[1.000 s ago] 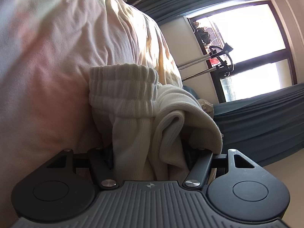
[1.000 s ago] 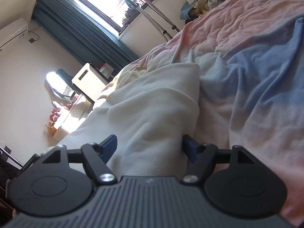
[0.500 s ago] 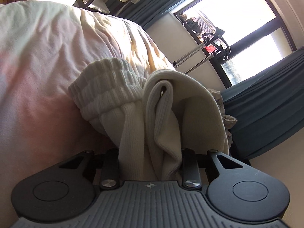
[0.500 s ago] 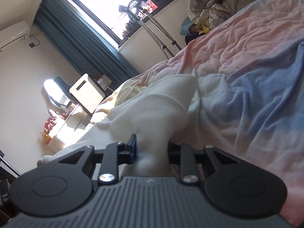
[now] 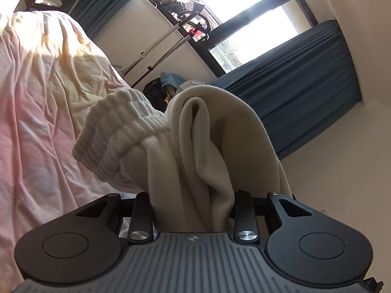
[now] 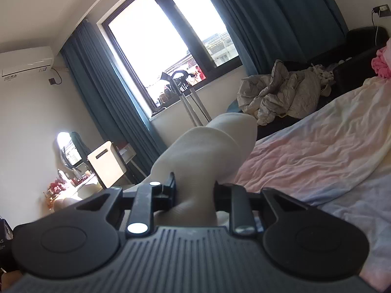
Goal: Fold clothes
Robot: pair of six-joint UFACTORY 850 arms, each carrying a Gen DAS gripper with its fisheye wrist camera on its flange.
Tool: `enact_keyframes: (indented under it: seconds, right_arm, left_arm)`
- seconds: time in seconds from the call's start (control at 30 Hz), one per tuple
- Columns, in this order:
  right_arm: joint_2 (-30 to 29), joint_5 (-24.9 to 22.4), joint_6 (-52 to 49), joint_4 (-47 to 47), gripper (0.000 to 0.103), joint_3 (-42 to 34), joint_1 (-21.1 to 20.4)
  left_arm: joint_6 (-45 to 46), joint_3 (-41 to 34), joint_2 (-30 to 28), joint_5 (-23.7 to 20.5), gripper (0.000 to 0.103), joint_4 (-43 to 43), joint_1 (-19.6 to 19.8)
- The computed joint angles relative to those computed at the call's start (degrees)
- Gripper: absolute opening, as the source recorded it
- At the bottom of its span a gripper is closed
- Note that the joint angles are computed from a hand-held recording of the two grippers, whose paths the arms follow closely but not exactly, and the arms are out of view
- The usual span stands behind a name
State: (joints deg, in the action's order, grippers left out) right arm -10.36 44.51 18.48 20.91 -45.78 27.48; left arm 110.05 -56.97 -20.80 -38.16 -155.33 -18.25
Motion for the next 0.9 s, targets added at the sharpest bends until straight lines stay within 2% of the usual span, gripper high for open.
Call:
enact_keyframes:
  seconds: [0.07,0.2,0.3,0.37,0.43,0.53,0.6,0.67,0.73,0.8,0.9]
  right_arm:
    - [5.68,-0.96,-2.97,0.82,0.025,4.39,-3.45]
    - [13.37,-2.98,-6.73,0.93,0.025,10.48,-11.4]
    - [15.59,-3.26,-6.71,-1.29,0.025,13.2,-17.25]
    - [14.92,-2.55,-5.37,-3.15,0.025,14.27,-20.94]
    - [12.52,-0.25,-1.99,-5.86,0.025,15.14,-24.33]
    - [5.89,4.27,2.25,-8.21,0.025,15.07,-28.01]
    - [1.07,6.36,5.14,-8.67,0.025,14.27,-29.27]
    - [-4.2,6.51,6.32,-8.93,0.025,12.74,-29.57]
    - [-9.49,5.29,6.13,-9.25,0.025,10.65,-29.33]
    - [-13.1,2.03,6.43,-8.1,0.026,8.84,-28.42]
    - [-16.15,2.73,8.51,-6.73,0.028,8.71,-27.21]
  left_arm:
    - [-1.65,-4.47,-3.54,-0.53,0.034,1.05,-3.2]
    - [-4.59,-14.54,-12.04,-1.36,0.034,2.56,-8.87]
    - [-5.84,-22.58,-18.72,0.12,0.034,4.47,-12.18]
    - [-6.49,-28.1,-23.18,1.69,0.035,6.27,-13.76]
    - [-7.45,-33.86,-27.76,3.89,0.035,8.55,-14.94]
    - [-8.85,-41.35,-34.01,7.07,0.035,12.77,-15.67]
    - [-9.88,-45.79,-37.89,9.26,0.034,15.35,-15.72]
    - [-13.26,-49.74,-41.56,11.46,0.034,18.73,-15.29]
    - [-15.6,-51.76,-44.33,10.95,0.034,21.05,-14.57]
    - [-13.68,-52.11,-45.75,9.28,0.035,20.96,-13.99]
    - [-9.24,-51.05,-46.39,6.84,0.043,19.45,-13.65]
